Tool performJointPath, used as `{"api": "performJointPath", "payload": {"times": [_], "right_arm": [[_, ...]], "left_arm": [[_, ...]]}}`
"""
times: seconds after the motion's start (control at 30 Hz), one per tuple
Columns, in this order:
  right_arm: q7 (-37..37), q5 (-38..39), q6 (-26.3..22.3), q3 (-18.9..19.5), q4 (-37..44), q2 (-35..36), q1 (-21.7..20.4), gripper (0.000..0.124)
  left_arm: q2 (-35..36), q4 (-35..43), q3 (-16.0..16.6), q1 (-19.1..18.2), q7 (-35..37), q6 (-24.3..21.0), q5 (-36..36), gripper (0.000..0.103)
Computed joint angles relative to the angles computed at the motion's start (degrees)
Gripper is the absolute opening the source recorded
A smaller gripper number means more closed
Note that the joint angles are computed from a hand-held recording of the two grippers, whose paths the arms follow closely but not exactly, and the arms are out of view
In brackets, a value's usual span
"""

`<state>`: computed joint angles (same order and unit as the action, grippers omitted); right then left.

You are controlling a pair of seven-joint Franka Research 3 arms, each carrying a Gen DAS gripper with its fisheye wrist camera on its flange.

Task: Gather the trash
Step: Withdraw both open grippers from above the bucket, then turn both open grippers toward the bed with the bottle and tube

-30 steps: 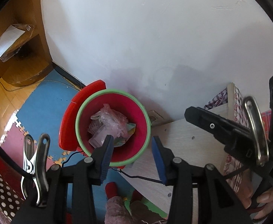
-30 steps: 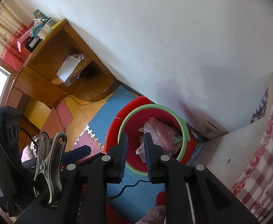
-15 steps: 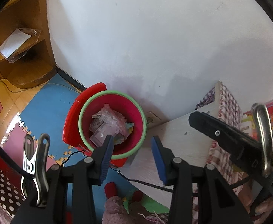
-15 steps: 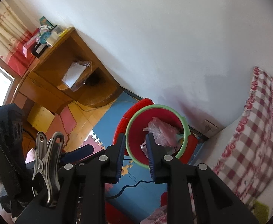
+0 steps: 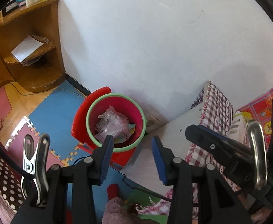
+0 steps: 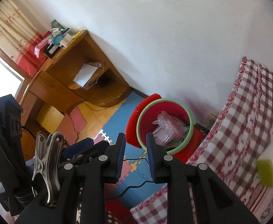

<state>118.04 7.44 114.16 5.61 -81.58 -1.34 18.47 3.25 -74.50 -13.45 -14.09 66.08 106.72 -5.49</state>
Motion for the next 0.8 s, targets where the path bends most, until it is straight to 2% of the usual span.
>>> {"api": "performJointPath", "payload": {"times": [0.17, 0.4, 0.8], "right_arm": [[-1.0, 1.3, 1.1, 0.6, -2.5, -3.4, 0.5, 0.024], [-2.8, 3.1, 1.9, 1.3, -6.3, -8.8, 0.5, 0.024], [-4.3, 4.7, 0.4, 2.0, -12.3, -19.4, -1.1, 0.024]], "left_arm": [[-4.6, -3.4, 0.1, -0.2, -2.5, 0.4, 1.2, 0.043], [-9.6, -5.6, -0.6, -1.2, -5.8, -1.4, 4.2, 0.044], [-12.5, -4.3, -3.2, -4.6, -10.2, -3.9, 6.5, 0.044]]}}
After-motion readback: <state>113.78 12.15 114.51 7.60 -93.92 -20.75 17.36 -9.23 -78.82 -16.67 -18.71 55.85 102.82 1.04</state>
